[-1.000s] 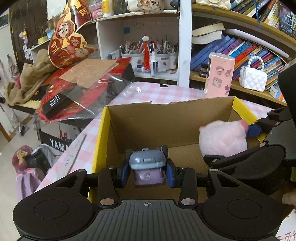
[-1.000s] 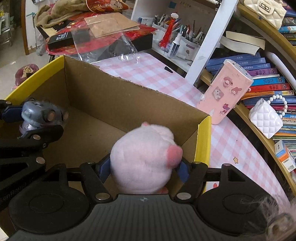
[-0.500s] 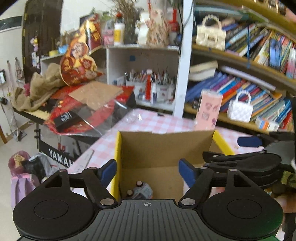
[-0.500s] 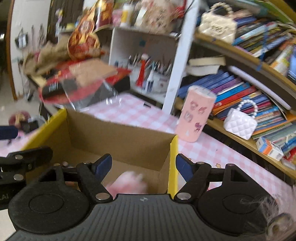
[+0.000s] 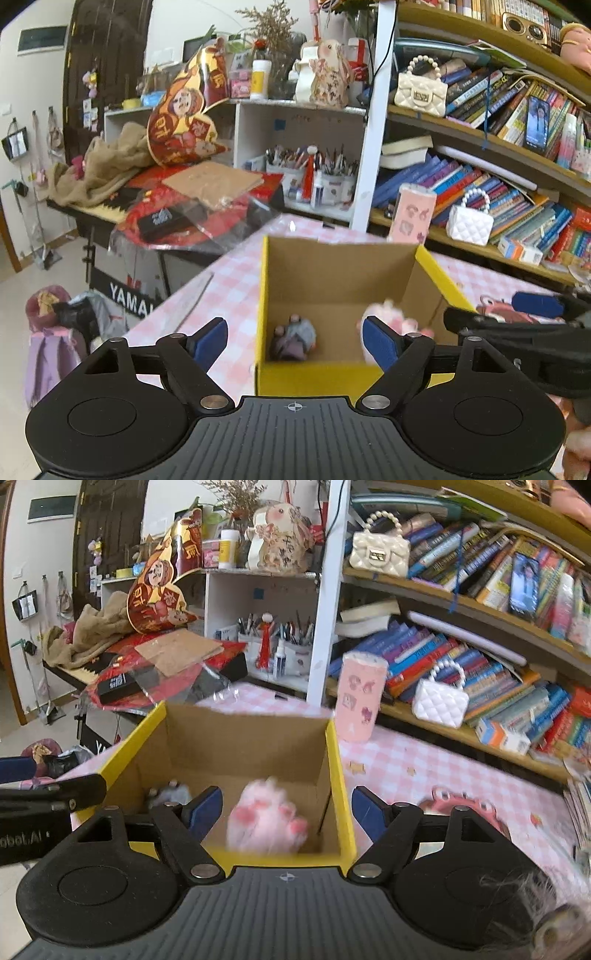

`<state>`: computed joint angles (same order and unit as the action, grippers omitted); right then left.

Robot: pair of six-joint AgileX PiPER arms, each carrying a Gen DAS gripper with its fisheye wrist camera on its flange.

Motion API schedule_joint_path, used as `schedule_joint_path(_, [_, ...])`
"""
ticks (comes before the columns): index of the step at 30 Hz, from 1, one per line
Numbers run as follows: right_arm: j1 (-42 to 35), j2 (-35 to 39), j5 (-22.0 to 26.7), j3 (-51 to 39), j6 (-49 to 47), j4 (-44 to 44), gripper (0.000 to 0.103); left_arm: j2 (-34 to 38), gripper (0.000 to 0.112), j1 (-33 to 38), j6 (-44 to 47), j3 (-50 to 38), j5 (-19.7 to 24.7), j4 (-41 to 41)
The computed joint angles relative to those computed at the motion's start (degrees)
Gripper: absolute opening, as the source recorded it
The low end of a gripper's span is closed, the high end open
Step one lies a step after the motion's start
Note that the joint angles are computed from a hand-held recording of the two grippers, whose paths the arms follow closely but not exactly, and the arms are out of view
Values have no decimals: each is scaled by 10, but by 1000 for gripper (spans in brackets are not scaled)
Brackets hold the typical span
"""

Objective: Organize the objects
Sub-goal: 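Open the left tool to drop the car while the right tool releases the pig into the box, then withdraw both tools from the box back toward the remaining toys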

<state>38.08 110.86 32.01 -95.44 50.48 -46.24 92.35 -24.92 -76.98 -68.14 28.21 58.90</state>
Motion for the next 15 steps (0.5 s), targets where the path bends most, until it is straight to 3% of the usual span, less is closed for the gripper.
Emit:
schedule_joint_path(7, [60, -51, 47, 112, 121, -47, 72, -71, 84, -26, -35, 101, 25, 4])
schedule_joint_path(15, [122, -101, 84, 201, 216, -80, 73, -134, 84, -58, -10, 175, 38, -38])
